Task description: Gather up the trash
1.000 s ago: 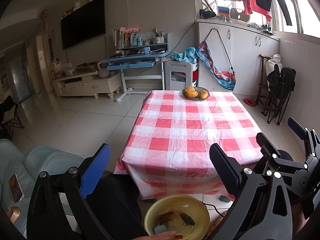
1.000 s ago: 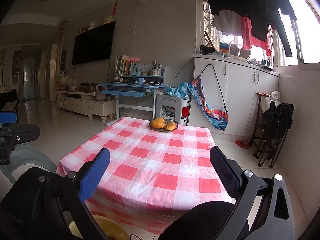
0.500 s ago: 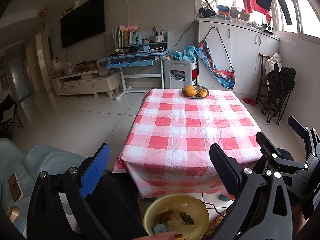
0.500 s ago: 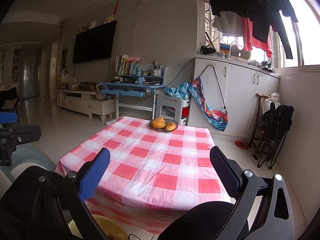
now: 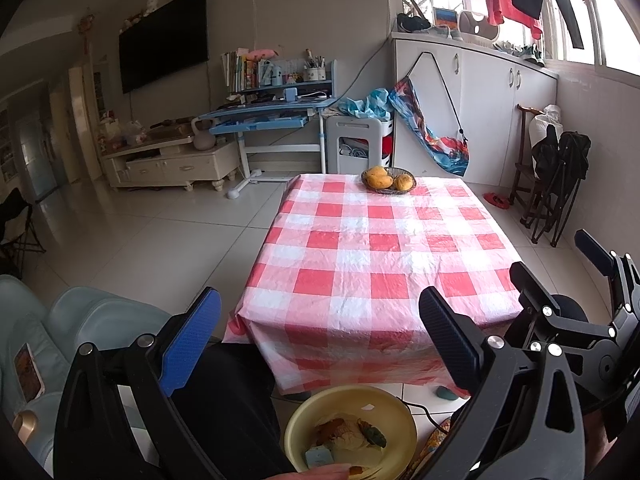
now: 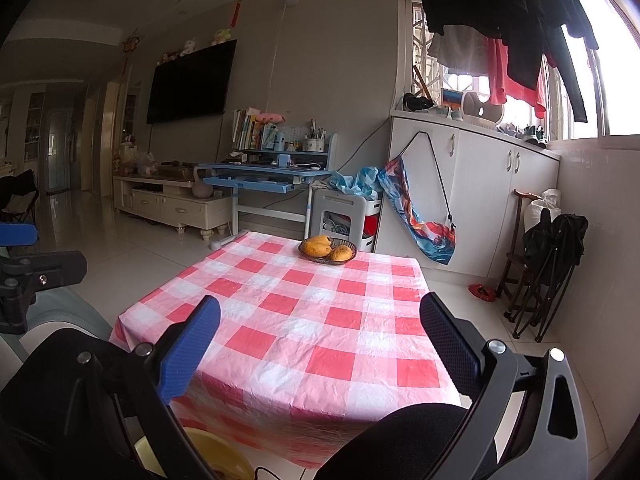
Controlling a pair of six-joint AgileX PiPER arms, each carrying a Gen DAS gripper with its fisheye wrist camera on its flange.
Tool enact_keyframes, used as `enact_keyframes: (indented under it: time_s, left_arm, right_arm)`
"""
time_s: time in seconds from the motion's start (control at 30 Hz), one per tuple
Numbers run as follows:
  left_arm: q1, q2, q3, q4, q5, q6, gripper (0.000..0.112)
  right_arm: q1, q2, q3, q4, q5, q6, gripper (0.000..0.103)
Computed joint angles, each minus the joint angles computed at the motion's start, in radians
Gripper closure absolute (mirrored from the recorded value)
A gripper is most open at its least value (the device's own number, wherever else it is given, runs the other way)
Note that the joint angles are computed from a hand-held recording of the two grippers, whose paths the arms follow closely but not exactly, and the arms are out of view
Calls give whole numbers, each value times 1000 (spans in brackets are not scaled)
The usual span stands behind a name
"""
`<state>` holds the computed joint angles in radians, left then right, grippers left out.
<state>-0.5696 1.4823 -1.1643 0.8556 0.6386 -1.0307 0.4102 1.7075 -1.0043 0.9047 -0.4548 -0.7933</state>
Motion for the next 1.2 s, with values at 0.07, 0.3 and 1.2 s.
enact_keyframes:
  time_s: [0.07,0.3,1.2]
  left_arm:
    - [-5,2,2,2,-1,-1,16]
    - [-13,10,-1,5,2,-2,16]
    - [-14,16,-3,-4,4,6,16]
  right_arm:
    - [-5,-2,2,-12,4,12,8]
    - [-18,-7,7,-32,13,25,8]
    - [-12,-6,3,-15,13,-1,8]
